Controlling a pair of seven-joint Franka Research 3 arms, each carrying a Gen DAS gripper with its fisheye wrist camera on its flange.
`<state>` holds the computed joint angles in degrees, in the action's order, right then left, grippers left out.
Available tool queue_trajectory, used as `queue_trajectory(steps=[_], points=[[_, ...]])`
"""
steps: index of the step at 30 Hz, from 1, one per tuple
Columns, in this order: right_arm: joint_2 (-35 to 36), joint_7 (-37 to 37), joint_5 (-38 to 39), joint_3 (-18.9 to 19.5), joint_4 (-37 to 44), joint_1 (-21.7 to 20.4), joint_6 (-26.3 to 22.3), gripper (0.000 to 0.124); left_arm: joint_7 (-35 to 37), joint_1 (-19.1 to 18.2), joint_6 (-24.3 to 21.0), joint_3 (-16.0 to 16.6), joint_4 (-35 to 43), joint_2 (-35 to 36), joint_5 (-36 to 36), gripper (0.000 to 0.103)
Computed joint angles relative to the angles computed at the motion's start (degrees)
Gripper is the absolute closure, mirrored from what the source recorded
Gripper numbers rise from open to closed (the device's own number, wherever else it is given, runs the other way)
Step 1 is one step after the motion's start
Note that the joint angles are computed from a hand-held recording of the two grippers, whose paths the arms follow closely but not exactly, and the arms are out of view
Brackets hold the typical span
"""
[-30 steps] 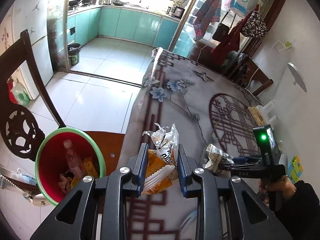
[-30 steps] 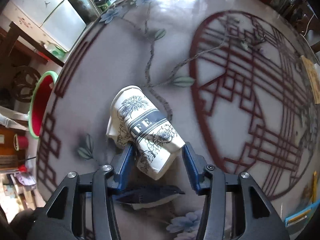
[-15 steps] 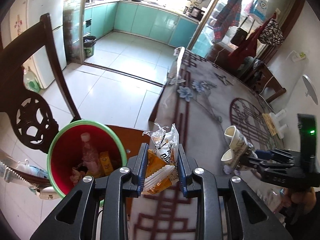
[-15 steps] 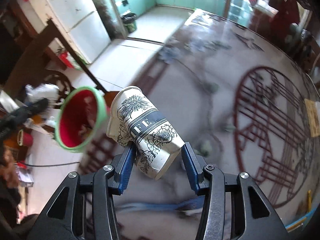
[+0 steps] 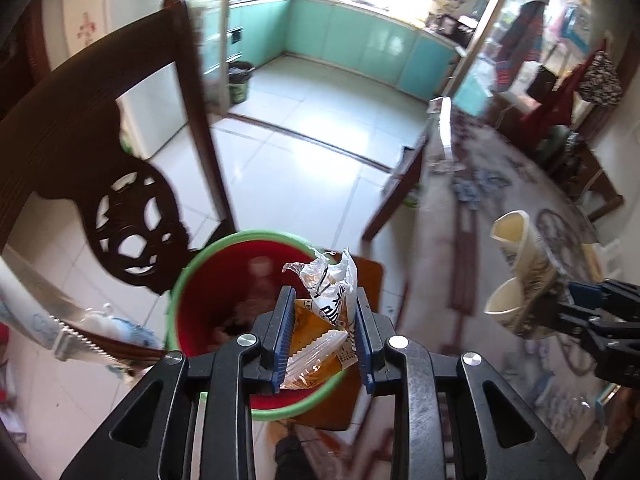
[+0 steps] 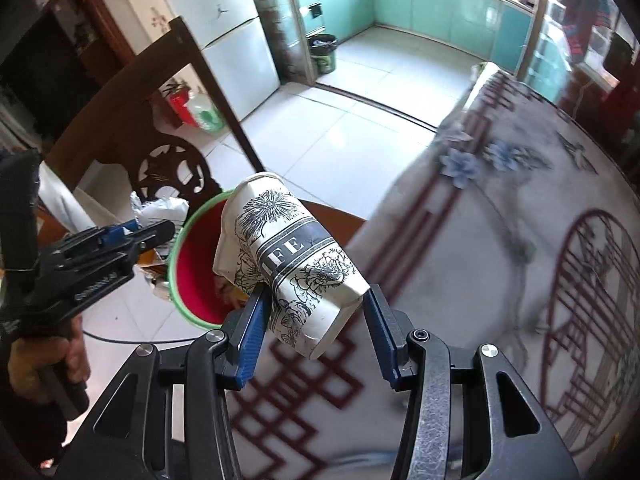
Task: Collect trash
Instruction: 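Carry cup and packet over the red bucket and open both tools to drop them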
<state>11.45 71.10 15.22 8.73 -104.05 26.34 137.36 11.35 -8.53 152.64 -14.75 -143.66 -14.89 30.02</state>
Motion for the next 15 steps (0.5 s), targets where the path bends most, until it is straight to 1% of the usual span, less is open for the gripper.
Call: queue_trajectory(steps=[6,10,15], points=[[3.9,1.1,-1.0,0.7,3.8,1.8,-1.8,0.077,1.4,0.9,-0.6,1.4,-3.4,-0.7,-1.4,0.079],[6.4,2.1,-1.9,1.0,6.4,3.2,-3.3,0.077,2.7,1.6,-1.0,1.9,-4.3,0.4,-1.6,0.079],[8.3,2.8,-2.9,1.1,8.4,4.5,-4.6,0.077,4.5,1.9,-0.2,2.8,-5.4,2.2,-3.4,0.079]])
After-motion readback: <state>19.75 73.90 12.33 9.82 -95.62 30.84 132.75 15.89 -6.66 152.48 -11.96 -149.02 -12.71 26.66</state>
